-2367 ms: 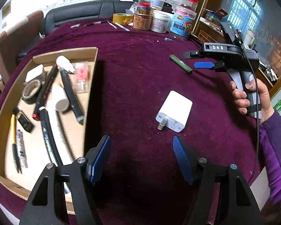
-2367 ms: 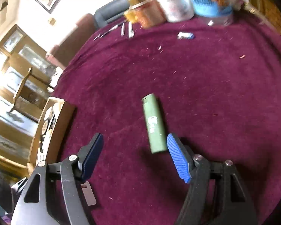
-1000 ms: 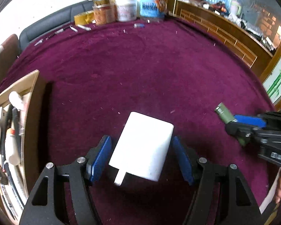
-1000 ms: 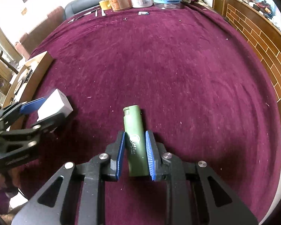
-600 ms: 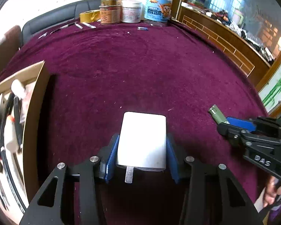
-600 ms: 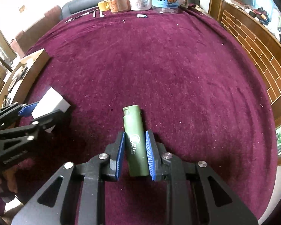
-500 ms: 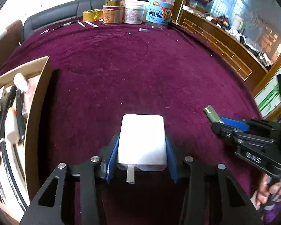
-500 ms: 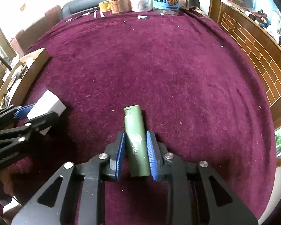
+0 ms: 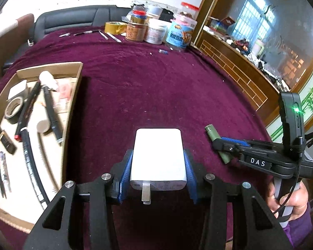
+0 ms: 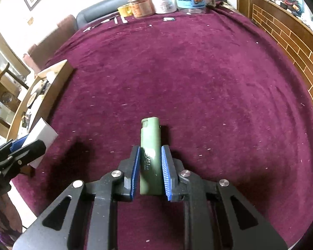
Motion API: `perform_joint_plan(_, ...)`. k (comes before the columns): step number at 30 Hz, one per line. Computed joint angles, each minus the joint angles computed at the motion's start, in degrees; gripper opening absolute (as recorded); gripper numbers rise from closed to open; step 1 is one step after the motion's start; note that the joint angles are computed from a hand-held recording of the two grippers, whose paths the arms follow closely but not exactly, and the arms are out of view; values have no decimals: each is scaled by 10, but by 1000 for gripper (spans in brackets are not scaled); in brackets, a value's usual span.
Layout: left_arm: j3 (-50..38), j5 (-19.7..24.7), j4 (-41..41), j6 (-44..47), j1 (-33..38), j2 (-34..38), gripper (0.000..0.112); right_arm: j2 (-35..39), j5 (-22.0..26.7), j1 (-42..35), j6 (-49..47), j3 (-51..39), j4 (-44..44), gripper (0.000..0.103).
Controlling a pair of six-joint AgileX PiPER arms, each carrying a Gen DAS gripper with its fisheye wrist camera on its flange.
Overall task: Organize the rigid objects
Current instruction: 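Grasp the white charger with left gripper while right gripper holds the green lighter, then carry the charger into the box and open left gripper while right gripper releases the lighter there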
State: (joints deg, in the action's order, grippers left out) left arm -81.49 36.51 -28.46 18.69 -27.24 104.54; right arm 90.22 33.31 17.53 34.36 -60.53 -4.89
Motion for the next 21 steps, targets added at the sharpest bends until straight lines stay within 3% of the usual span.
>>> perform_joint_plan(12,91,-9,-98,87,124,-77,40,41,40,69,-9,-98,11,18)
perform_joint_plan(21,113,-13,-148,133,225,-64,40,135,90,129,-45,-249,36,18)
